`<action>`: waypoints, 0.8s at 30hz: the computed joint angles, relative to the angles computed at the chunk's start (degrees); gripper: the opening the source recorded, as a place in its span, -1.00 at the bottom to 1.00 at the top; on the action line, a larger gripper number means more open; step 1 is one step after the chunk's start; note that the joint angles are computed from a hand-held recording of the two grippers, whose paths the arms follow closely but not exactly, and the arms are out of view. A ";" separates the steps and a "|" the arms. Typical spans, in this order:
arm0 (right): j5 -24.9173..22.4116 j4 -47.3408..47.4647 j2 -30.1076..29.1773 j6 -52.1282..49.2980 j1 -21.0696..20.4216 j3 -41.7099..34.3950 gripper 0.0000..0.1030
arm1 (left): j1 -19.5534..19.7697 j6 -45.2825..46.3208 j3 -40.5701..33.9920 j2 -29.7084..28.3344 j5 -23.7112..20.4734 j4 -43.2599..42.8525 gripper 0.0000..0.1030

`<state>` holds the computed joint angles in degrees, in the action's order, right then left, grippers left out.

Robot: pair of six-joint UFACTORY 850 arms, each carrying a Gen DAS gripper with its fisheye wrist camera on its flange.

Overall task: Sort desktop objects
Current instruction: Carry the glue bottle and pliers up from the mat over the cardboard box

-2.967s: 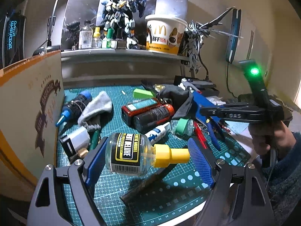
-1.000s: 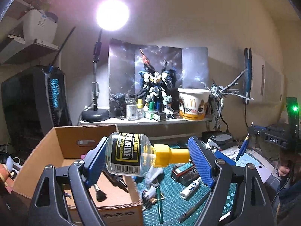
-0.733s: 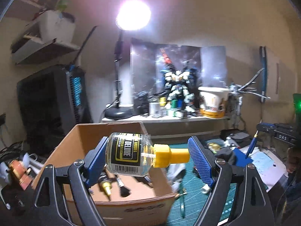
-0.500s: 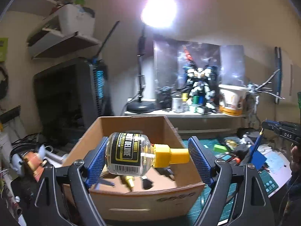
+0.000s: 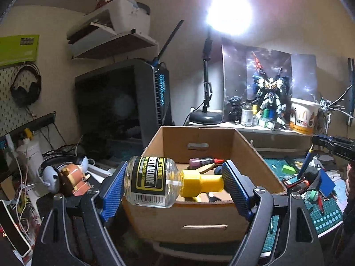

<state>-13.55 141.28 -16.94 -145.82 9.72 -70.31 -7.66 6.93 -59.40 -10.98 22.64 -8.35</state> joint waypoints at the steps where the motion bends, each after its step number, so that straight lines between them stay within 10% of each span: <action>1: -0.04 -1.15 -0.33 0.95 0.24 -0.38 -0.76 | 0.01 0.27 0.00 0.04 -0.10 -0.23 0.62; 16: -3.37 -11.92 -1.40 10.25 1.78 -2.96 -0.76 | -0.26 6.45 -0.34 0.60 -1.84 -5.68 0.62; 24: -5.59 -32.40 -5.36 29.53 2.78 -10.16 -0.76 | -1.21 12.92 -7.19 -2.98 -5.68 -10.01 0.62</action>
<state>-19.14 108.87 -22.30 -116.29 12.49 -80.46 -8.87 19.86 -66.59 -13.96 16.96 -18.36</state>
